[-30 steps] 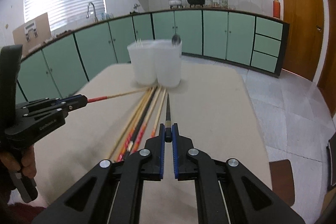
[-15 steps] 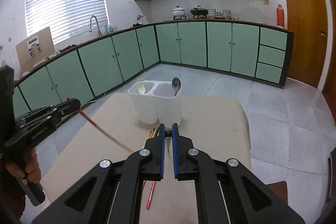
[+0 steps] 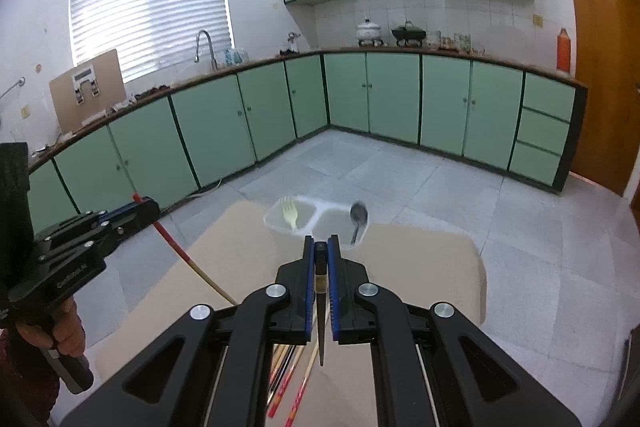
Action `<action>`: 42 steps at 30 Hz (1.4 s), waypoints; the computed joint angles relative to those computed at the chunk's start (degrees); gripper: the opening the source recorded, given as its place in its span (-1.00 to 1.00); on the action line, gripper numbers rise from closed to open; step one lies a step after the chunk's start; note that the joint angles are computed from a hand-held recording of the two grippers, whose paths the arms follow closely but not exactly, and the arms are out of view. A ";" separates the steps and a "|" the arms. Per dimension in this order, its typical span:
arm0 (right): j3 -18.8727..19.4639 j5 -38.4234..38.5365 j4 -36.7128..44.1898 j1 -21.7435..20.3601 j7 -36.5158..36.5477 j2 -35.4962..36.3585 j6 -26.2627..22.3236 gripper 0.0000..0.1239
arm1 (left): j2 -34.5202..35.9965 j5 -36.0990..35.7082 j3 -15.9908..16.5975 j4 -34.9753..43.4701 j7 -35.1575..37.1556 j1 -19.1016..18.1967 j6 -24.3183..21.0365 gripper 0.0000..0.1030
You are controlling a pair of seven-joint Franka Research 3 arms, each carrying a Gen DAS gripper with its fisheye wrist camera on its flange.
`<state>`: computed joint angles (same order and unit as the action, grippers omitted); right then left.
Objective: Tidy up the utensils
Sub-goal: 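Lift both chopsticks and carry them over the white holder, then drop the chopsticks into the holder by opening both tools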
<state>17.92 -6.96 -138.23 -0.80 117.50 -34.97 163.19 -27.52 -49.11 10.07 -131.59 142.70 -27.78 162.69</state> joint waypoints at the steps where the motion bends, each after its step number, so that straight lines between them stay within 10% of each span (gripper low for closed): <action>1: 0.18 -0.48 0.94 -0.53 -0.10 0.35 0.18 -0.90 | 0.30 -0.62 0.32 0.89 0.58 -0.56 0.33 -0.90; 15: 4.51 -11.01 19.29 -10.68 4.29 13.64 4.61 -0.90 | 14.08 -11.72 -2.25 20.05 9.81 -1.88 6.45 -0.90; 37: -7.00 -21.42 21.85 1.69 14.04 27.68 1.84 -0.89 | 30.16 6.23 -16.77 27.30 -7.90 16.17 0.03 -0.88; 42: -9.01 -25.78 19.90 3.17 18.39 26.14 1.82 -0.55 | 29.40 4.49 -20.03 26.21 -6.57 19.68 0.76 -0.41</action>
